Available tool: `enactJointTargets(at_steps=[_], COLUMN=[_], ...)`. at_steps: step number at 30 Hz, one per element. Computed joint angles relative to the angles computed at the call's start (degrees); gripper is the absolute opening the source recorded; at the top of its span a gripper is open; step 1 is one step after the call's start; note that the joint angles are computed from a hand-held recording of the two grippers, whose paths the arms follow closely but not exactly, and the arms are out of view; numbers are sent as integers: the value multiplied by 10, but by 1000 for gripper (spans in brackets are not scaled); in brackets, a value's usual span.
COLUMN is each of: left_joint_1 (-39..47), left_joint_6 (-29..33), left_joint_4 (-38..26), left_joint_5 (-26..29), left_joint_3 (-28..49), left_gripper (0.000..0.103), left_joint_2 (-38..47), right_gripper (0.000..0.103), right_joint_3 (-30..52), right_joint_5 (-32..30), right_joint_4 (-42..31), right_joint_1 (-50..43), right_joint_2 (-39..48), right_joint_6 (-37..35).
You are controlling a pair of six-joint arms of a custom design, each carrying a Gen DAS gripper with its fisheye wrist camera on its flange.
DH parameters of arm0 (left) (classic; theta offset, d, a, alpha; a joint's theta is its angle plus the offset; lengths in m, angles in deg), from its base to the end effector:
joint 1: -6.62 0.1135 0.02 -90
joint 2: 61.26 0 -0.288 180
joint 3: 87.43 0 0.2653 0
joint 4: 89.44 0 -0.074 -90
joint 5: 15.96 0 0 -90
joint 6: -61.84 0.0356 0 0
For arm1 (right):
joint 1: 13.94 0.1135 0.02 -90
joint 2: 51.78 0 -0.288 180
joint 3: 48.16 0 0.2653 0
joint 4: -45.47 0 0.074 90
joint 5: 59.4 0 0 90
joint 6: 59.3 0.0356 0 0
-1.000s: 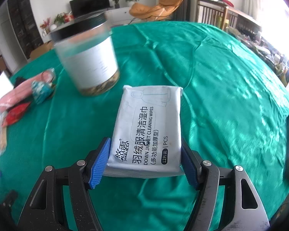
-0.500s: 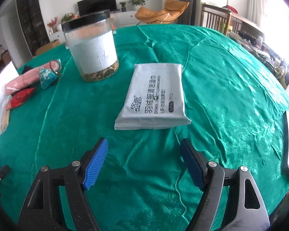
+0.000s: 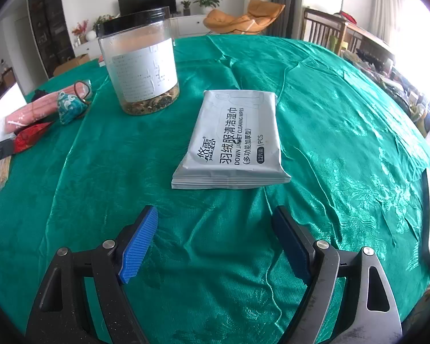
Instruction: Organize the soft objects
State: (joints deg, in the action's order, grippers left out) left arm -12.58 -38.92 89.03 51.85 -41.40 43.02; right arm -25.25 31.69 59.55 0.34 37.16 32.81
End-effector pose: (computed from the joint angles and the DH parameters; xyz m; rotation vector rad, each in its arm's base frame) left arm 0.2731 -0.0809 0.0746 0.0524 2.5239 0.3016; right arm 0.1843 0.0462 0.0727 -0.2548 2.4668 0.0985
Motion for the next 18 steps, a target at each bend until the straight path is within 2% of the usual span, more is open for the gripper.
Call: enactJointTargets(at_steps=[1, 2, 3, 6, 7, 8, 9, 10, 12, 14, 18], left_joint_1=[12, 24, 40, 100, 112, 115, 111, 103, 80, 53, -7], left_joint_6=[-4, -11, -21, -51, -56, -53, -49, -42, -22, 16, 141], left_joint_4=[-19, -41, -62, -50, -49, -56, -68, -77, -85, -73, -17], left_joint_5=[15, 56, 136, 447, 499, 513, 493, 451, 352, 263, 112], left_joint_3=[17, 23, 20, -44, -60, -70, -74, -74, -64, -47, -14], left_gripper=[100, 96, 90, 91, 92, 92, 96, 100, 101, 100, 100], left_joint_2=[16, 14, -4, -103, -134, -166, -192, -208, -205, -171, -69], right_gripper=[85, 85, 85, 85, 85, 85, 85, 85, 85, 85, 85], right_joint_3=[0, 0, 0, -1, -1, 0, 0, 0, -1, -1, -1], right_joint_5=[0, 0, 0, 0, 0, 1, 1, 2, 3, 2, 2], right_joint_4=[0, 1, 1, 1, 1, 2, 2, 1, 0, 0, 0], right_joint_1=[0, 0, 0, 0, 0, 1, 1, 2, 4, 4, 3], right_joint_2=[0, 0, 0, 0, 0, 1, 1, 2, 0, 0, -1], right_joint_6=[0, 0, 0, 0, 0, 0, 0, 1, 2, 2, 2])
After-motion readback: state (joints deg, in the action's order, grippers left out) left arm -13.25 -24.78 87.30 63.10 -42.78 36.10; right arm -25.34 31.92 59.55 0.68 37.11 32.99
